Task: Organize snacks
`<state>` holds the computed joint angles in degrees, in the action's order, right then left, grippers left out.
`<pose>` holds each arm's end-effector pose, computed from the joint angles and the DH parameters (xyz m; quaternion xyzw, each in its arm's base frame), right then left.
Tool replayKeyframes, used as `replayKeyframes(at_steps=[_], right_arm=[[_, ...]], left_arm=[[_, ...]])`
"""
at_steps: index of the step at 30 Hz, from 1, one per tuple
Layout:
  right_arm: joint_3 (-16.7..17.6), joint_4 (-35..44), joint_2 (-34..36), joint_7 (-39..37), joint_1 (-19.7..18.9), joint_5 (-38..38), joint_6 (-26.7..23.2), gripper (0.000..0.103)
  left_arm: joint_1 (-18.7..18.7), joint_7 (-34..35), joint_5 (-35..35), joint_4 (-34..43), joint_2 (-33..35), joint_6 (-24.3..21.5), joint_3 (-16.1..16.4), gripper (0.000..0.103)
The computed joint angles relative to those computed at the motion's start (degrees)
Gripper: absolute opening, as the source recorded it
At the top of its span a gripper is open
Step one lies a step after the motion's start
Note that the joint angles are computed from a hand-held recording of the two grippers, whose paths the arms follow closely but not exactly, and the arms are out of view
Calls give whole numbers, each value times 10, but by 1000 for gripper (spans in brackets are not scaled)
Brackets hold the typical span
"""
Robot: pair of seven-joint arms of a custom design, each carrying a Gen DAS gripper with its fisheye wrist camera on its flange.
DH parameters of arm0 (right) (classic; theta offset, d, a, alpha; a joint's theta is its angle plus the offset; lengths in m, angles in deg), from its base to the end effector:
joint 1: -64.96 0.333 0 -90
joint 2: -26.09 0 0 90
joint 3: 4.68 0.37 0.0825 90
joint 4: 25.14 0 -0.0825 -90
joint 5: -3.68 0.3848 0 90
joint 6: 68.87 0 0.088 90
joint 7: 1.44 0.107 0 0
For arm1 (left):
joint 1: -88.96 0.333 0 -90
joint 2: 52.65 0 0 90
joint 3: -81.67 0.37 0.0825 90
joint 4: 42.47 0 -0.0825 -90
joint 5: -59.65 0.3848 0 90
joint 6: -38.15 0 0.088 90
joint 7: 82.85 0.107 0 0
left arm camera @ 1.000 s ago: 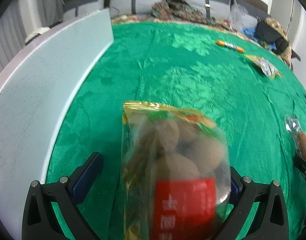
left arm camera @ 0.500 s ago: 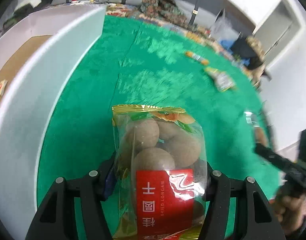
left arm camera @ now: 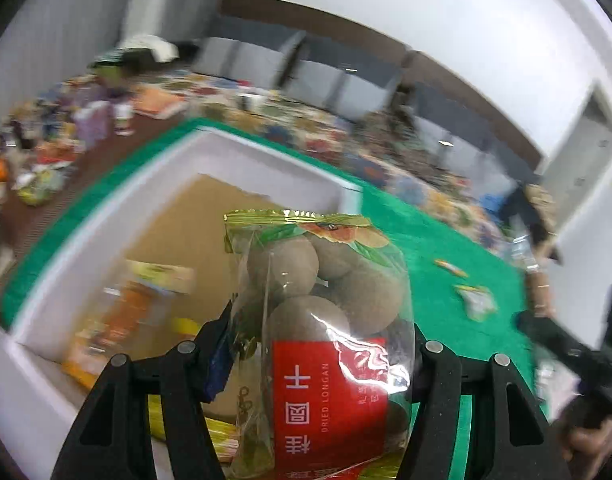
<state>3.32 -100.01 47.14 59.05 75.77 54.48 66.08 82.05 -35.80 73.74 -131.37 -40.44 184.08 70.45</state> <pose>0.7011 0.2249 0.6708 -0.7158 0.4811 0.0287 0.5054 0.6588 -0.2012 0.6723 -0.7430 0.5435 -0.3482 0.1769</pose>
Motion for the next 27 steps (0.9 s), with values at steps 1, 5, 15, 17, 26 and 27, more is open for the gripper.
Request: replayKeyframes(at_steps=[1,5,15,17,26,27], right_arm=[[4,24,14,6,13,-12,-2,63],[8,130,84,51,67,-84,-20,64],[-3,191,145,122,119,-210,-38,72],[-5,169,131,110,118,-215,-22,72],[-41,71,88,116,110,-257,63,78],[-47,46,78,120,107,-263,75,78]], left_arm=[[2,-10,20,-4,-4,-19,12,63],[7,-35,78,-27,-9,-69,32,64],[21,-104,134,-109,-30,-54,38,99],[22,-105,135,-107,-33,-51,35,99],[-8,-93,160,-59,-18,-42,16,100],[-11,-88,157,-53,-15,-41,14,100]])
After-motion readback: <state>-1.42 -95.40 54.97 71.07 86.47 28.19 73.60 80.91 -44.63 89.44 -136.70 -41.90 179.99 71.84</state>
